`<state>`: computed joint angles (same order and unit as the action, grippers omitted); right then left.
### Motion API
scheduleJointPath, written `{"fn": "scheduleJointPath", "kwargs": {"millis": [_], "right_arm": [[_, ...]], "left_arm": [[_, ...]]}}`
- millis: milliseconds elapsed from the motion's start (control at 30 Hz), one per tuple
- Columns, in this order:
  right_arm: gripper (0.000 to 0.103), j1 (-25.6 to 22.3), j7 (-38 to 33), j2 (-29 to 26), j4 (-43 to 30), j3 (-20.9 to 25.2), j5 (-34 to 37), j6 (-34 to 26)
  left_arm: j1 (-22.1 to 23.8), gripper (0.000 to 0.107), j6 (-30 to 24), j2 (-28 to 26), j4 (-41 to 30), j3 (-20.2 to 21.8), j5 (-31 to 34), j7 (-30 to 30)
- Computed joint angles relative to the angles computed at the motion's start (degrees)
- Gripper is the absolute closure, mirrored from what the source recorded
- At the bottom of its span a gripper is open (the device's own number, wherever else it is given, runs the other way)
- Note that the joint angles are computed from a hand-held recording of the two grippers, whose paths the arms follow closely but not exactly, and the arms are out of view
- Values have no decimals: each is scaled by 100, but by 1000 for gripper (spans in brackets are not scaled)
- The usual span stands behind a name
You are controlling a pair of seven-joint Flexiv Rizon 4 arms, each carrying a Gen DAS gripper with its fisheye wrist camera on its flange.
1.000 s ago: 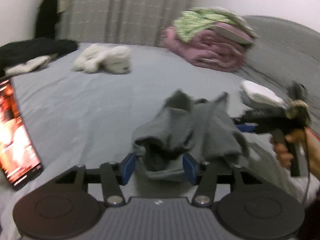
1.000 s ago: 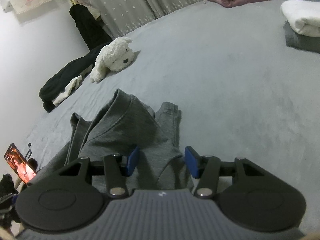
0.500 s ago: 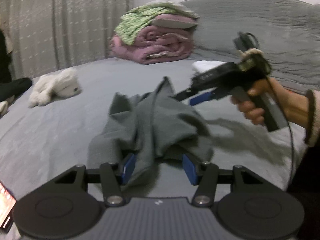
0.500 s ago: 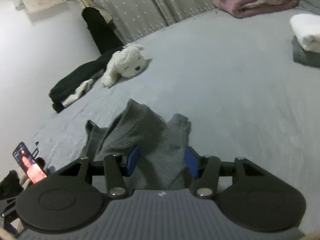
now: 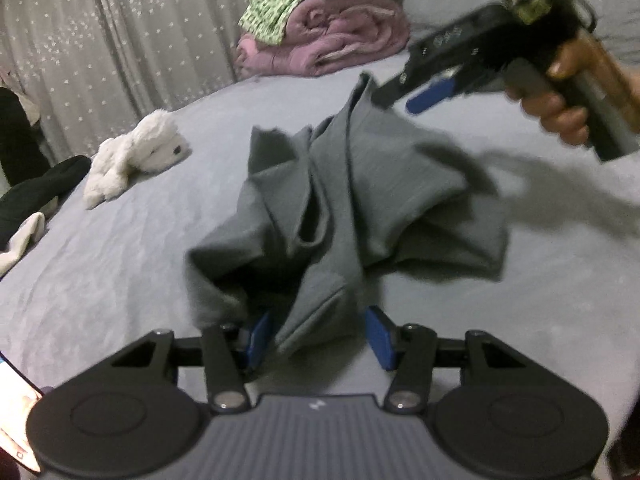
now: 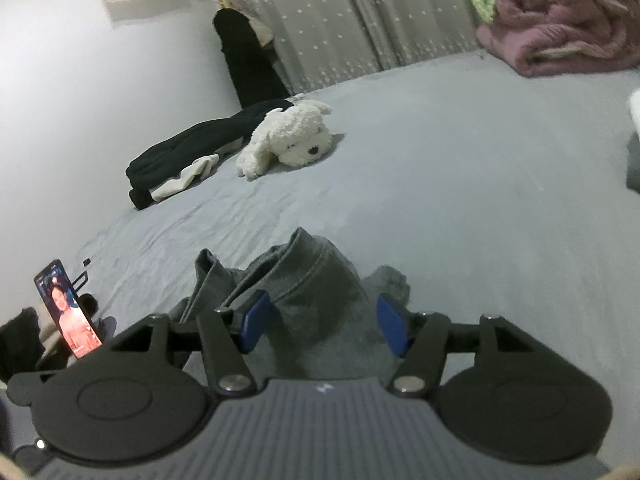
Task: Fold clothes
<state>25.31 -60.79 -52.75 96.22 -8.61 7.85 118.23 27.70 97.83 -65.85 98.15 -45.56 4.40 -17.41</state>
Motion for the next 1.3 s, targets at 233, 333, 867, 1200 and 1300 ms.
{"fn": "scheduleJointPath", "kwargs": {"millis": [233, 333, 867, 1200, 1300], "right_arm": [[36, -121, 6, -289, -388, 10, -98, -15], [36, -204, 108, -393, -531, 105, -118, 2], [96, 2607, -536, -795, -174, -2975, 2709, 44], [97, 4188, -388, -1841, 289, -5288, 4616, -258], [97, 4526, -135, -2242, 492, -5870, 4911, -413]], "left_arm": [[-288, 78, 37, -61, -294, 146, -177, -249], [-371, 90, -70, -14, -372, 153, -407, -573], [282, 103, 1525, -872, -78, -1532, 297, -2291], [305, 103, 2387, -1370, -190, -2240, 1585, -3122], [311, 103, 2560, -1405, -161, -2353, 1902, -3365]]}}
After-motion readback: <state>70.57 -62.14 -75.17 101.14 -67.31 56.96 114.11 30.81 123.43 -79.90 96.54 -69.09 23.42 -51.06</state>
